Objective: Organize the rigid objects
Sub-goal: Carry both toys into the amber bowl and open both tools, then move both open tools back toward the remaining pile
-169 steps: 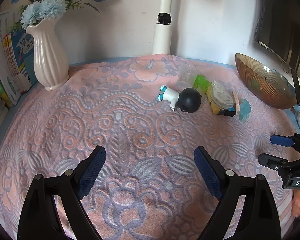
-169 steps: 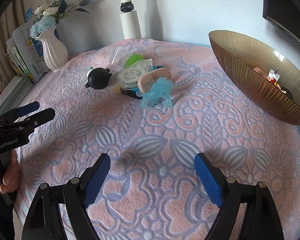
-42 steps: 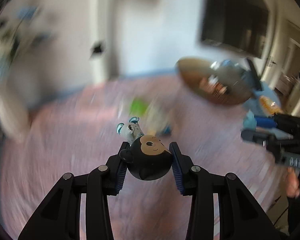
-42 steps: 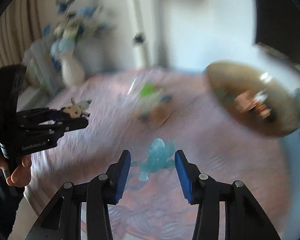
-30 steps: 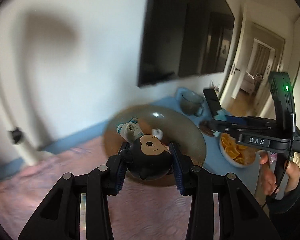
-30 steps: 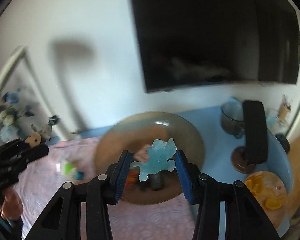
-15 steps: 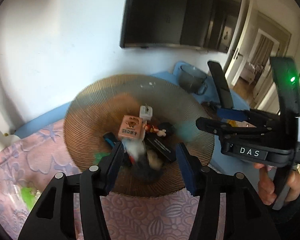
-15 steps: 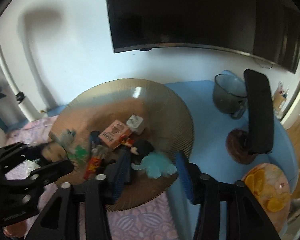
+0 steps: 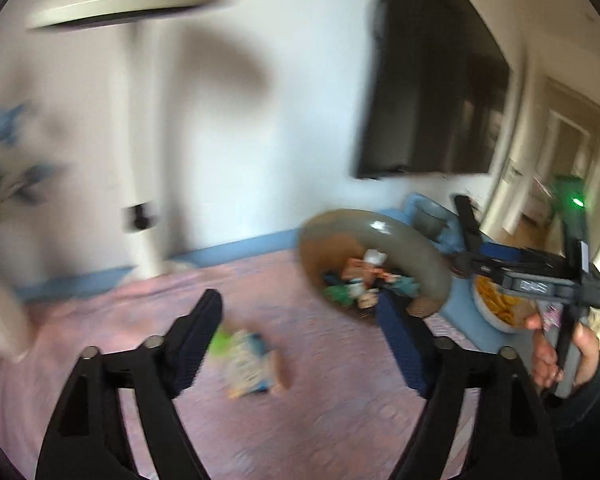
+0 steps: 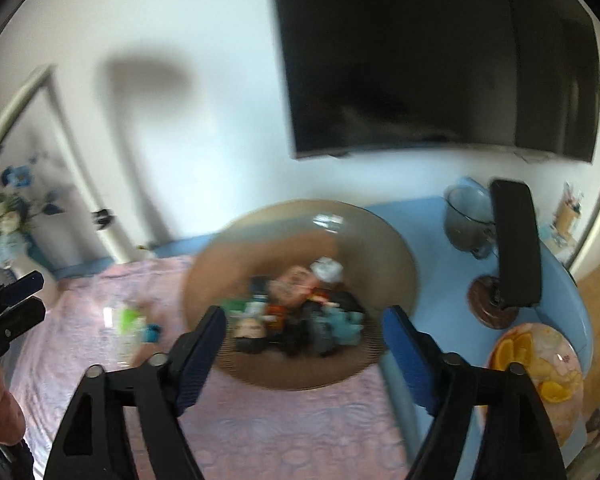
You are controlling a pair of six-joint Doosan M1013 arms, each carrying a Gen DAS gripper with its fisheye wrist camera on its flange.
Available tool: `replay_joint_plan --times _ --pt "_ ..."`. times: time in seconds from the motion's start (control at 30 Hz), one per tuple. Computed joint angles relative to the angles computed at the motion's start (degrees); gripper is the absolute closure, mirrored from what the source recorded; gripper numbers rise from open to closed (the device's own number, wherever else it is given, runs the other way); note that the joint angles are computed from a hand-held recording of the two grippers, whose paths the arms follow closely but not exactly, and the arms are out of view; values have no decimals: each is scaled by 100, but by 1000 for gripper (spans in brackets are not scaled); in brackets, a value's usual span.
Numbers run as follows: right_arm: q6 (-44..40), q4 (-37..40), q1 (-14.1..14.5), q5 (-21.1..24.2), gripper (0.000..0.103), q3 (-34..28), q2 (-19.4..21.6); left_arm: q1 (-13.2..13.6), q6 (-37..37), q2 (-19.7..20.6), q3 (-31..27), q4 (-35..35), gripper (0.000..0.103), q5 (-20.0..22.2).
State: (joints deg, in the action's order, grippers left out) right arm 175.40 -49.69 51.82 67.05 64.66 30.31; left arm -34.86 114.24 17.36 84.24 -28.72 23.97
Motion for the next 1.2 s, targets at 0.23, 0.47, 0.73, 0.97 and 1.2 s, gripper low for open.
replay_joint_plan --times 0.23,0.47,0.73,0.97,1.2 --pt "-548 215 241 -401 8 -655 698 217 -3610 -52 744 3299 20 -32" --pt "-1750 715 332 304 8 -1606 1599 103 -4388 200 938 4512 22 160" --pt "-1535 1014 231 330 8 -1541 1649 193 -4002 183 1044 3942 20 -110" --pt "-1851 909 294 683 8 -1820 1812 388 -3101 131 1078 2579 20 -70" --pt "-1922 959 287 711 8 -1853 1822 371 -3112 137 1077 2608 20 -44"
